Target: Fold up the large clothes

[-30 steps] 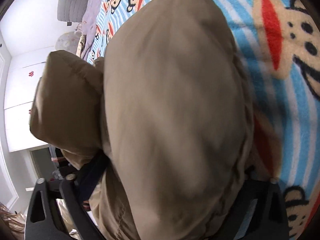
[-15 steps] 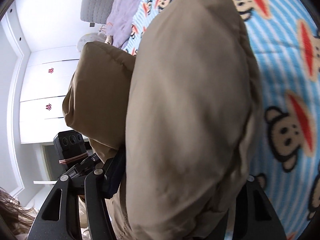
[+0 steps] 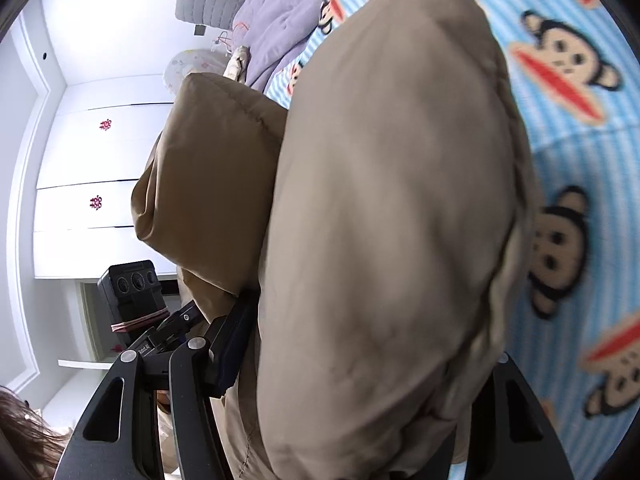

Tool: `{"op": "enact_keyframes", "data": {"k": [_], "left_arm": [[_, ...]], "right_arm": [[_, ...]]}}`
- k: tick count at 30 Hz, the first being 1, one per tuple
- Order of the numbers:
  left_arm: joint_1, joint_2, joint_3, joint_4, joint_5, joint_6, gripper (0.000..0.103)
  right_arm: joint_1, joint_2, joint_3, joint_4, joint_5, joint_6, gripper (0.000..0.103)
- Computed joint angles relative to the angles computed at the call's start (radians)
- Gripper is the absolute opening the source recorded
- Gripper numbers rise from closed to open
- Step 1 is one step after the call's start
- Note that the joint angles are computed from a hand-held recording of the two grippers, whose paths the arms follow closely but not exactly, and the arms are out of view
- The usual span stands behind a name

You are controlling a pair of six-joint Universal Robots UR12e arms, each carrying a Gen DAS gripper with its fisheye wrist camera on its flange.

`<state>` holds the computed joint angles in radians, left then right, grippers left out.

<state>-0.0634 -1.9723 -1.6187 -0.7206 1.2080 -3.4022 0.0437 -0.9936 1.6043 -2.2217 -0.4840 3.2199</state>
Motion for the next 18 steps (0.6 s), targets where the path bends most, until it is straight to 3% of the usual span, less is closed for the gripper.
{"op": "enact_keyframes", "data": {"k": [6,9,13,18], "left_arm": [[0.047,-0.003,-0.034,0.014,0.034,0.011,0.075],[0.056,-0.009,-0.047,0.023,0.03,0.003,0.075],[0.057,-0.011,-0.062,0.031,0.032,0.001,0.075],[0.057,-0.011,-0.066,0.026,0.03,0.014,0.075]], "right_arm": [[0.053,0.044,-0.052,-0.001,-0.035,0.031,0.064],[0.069,0.03,-0.044,0.017,-0.063,0.026,0.064],[0.073,0.064,-0.119,0.08,-0.098,0.021,0.065],[0.068,0.05,-0.111,0.091,-0.138,0.04,0.069]]}}
